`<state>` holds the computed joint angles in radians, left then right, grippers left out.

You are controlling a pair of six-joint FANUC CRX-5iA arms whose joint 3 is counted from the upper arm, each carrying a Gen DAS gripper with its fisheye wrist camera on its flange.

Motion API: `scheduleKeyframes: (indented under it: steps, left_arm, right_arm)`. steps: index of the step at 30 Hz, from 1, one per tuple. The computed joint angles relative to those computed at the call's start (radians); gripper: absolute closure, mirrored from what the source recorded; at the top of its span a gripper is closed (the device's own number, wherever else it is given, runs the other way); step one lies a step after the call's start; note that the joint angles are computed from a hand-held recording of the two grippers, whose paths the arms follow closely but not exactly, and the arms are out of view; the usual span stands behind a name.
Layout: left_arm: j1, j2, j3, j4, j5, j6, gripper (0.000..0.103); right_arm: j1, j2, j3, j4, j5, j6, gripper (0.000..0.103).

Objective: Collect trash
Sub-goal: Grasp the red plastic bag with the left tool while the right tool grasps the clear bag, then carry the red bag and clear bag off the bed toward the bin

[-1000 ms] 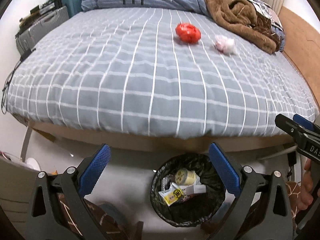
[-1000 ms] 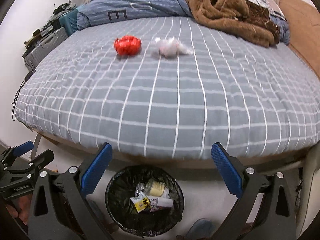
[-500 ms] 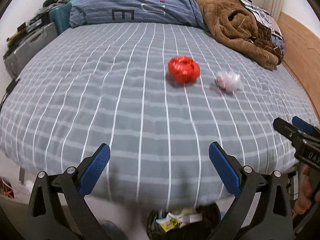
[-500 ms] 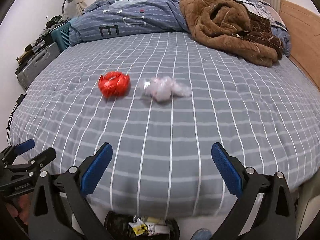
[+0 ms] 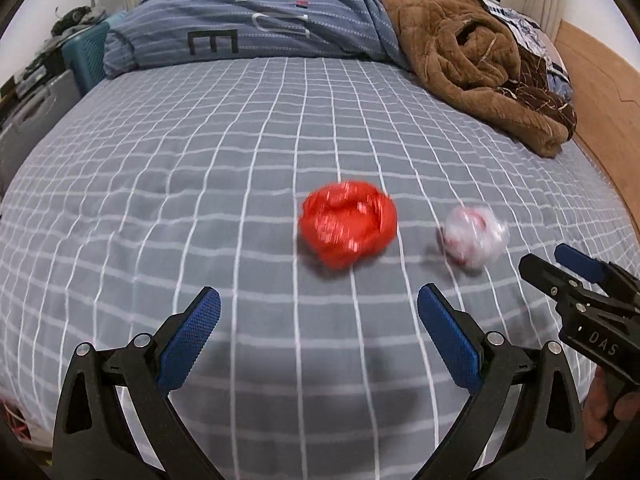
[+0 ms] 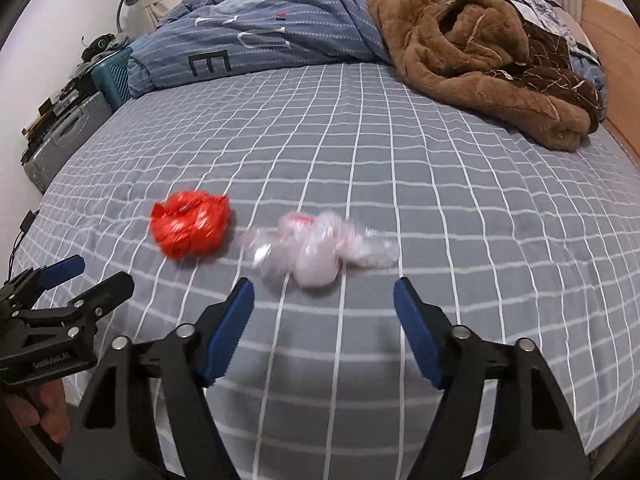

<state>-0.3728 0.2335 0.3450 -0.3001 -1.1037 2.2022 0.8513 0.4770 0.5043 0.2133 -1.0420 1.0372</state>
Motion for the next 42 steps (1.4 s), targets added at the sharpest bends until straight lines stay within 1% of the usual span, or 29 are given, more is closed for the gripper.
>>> scheduleKeyframes:
  steps: [5,6,7,10,12,13,16,18,19,21,24,27,31,34,35,38,42]
  left_arm:
    - [0.025,0.076,0.066,0.022,0.013,-0.030,0.007]
    - [0.032,0.094,0.081,0.031,0.017,-0.037,0.008]
    - [0.036,0.101,0.085,0.035,0.020,-0.039,0.008]
    - [0.044,0.130,0.108,0.047,0.030,-0.050,0.009]
    - [0.055,0.148,0.113,0.076,0.041,-0.074,0.011]
    - [0.063,0.156,0.112,0.097,0.044,-0.087,0.012]
    - [0.078,0.172,0.106,0.140,0.058,-0.102,0.020]
    - [0.086,0.180,0.103,0.167,0.067,-0.118,0.031]
    - [0.089,0.183,0.101,0.179,0.072,-0.125,0.035]
    - [0.086,0.184,0.102,0.171,0.077,-0.118,0.041]
    - [0.087,0.185,0.098,0.175,0.077,-0.111,0.049]
    - [0.087,0.183,0.094,0.183,0.076,-0.118,0.054]
    - [0.086,0.173,0.085,0.182,0.076,-0.111,0.057]
    - [0.081,0.166,0.083,0.177,0.073,-0.110,0.059]
    - [0.080,0.161,0.079,0.177,0.073,-0.111,0.060]
    - [0.074,0.143,0.065,0.167,0.073,-0.102,0.060]
    - [0.069,0.117,0.045,0.158,0.075,-0.092,0.061]
  right_arm:
    - [-0.029,0.077,0.107,-0.054,-0.025,0.048,0.049]
    - [-0.033,0.094,0.127,-0.060,-0.034,0.054,0.053]
    - [-0.037,0.111,0.149,-0.074,-0.044,0.066,0.055]
    - [-0.042,0.142,0.185,-0.082,-0.054,0.076,0.061]
    - [-0.046,0.156,0.208,-0.103,-0.064,0.084,0.068]
    - [-0.050,0.165,0.223,-0.118,-0.072,0.089,0.069]
    - [-0.052,0.171,0.230,-0.132,-0.067,0.092,0.070]
    - [-0.052,0.180,0.244,-0.136,-0.074,0.091,0.069]
    - [-0.051,0.182,0.246,-0.134,-0.074,0.090,0.069]
    - [-0.052,0.177,0.239,-0.139,-0.059,0.068,0.065]
    - [-0.049,0.183,0.246,-0.133,-0.061,0.054,0.060]
    - [-0.047,0.191,0.258,-0.130,-0.068,0.041,0.057]
    - [-0.038,0.211,0.281,-0.108,-0.089,0.030,0.055]
    - [-0.038,0.222,0.293,-0.097,-0.105,0.017,0.063]
    - [-0.039,0.225,0.297,-0.096,-0.110,0.011,0.074]
    - [-0.040,0.223,0.293,-0.093,-0.113,0.006,0.078]
    - [-0.032,0.205,0.261,-0.074,-0.096,0.000,0.079]
